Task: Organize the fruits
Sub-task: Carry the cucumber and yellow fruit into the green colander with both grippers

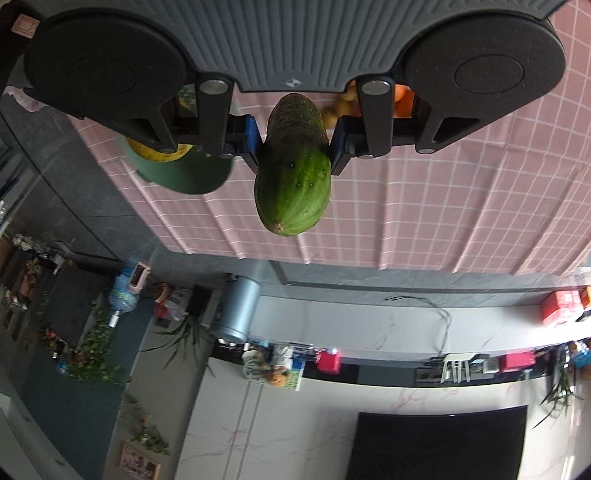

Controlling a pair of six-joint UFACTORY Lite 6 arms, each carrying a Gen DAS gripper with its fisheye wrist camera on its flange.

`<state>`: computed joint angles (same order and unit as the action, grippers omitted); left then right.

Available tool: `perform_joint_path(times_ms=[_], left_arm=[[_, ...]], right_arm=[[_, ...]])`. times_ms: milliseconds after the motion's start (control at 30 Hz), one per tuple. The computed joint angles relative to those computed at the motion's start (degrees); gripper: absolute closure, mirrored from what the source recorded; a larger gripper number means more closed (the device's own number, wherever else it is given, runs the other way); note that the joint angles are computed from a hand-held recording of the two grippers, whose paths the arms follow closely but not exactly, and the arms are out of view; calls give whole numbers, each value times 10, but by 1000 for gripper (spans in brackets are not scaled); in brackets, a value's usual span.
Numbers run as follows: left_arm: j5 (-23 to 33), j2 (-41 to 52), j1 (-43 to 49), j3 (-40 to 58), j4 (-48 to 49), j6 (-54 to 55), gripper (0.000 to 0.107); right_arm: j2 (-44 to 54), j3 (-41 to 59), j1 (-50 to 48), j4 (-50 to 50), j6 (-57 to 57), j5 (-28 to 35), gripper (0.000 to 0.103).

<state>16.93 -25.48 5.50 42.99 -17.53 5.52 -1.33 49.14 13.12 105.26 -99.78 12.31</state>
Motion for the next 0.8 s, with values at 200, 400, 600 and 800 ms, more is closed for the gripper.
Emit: perform_joint_path(times_ms=[200,400,600,800], left_arm=[[-46,163,-89,107,-126,101,65],[-20,322,-98,220,-167,143,65],[-4,403,-121,280,-33,27,65],[20,472,-122,334,-16,14,65]], right_arm=[[56,72,-94,-244,181,17,37],[170,181,-126,-459,301,44,37],[259,258,-114,-569,313,55,37],[332,334,-118,-670,380,105,37]])
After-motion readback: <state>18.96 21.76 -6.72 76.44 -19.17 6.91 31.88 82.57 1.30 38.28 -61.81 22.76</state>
